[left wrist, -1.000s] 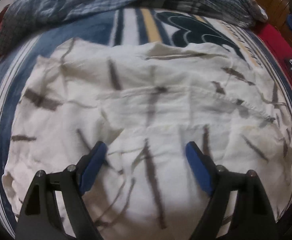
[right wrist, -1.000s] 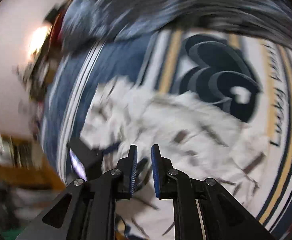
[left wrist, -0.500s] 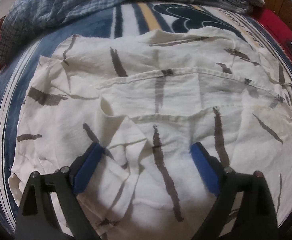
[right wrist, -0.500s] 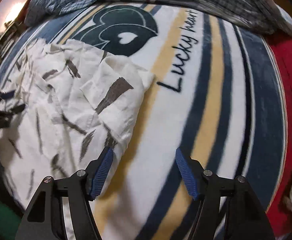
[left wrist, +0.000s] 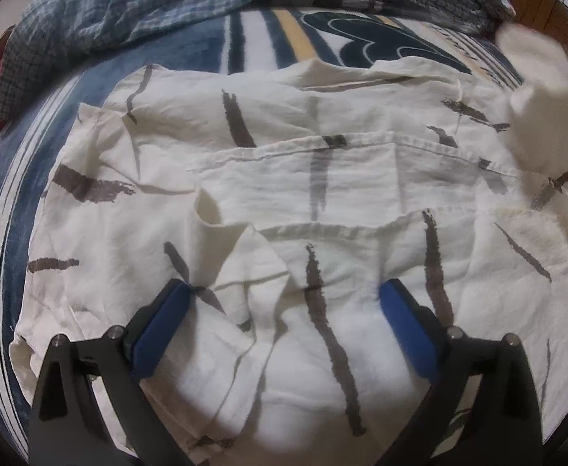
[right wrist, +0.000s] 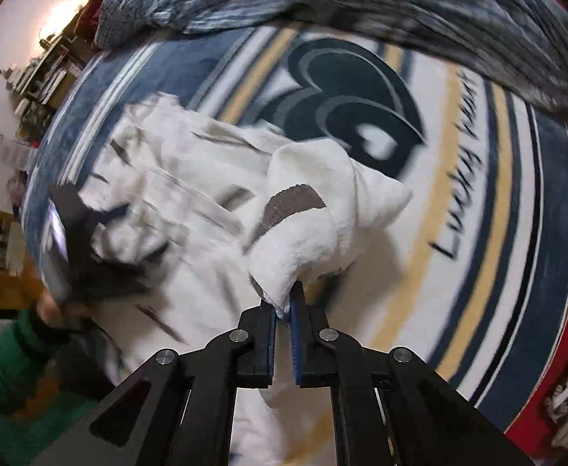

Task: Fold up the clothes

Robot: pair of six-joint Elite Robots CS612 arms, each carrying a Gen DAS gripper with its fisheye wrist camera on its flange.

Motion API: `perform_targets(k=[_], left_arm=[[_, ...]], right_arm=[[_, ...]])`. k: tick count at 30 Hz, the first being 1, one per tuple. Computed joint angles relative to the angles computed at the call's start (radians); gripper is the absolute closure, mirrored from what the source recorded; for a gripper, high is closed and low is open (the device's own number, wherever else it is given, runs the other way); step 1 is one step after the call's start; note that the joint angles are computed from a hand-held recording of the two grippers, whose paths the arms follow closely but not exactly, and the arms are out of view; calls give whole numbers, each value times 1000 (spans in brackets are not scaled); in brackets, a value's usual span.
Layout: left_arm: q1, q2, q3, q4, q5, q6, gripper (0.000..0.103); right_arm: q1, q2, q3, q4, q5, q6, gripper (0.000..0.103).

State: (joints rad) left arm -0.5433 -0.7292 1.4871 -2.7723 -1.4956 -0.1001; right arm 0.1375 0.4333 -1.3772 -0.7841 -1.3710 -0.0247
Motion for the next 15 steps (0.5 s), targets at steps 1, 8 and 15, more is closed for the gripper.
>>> perform_targets(k=[1, 8, 15], left_arm=[[0, -1, 0, -1, 0, 0, 3], [8, -13, 20, -13, -35, -14, 4], [10, -21, 33, -14, -51, -23, 5]], right_arm=[[21, -21, 43, 5, -34, -4, 92], [56, -68, 129, 192, 102, -72, 63], [-5, 84, -106, 10, -21, 44, 42]])
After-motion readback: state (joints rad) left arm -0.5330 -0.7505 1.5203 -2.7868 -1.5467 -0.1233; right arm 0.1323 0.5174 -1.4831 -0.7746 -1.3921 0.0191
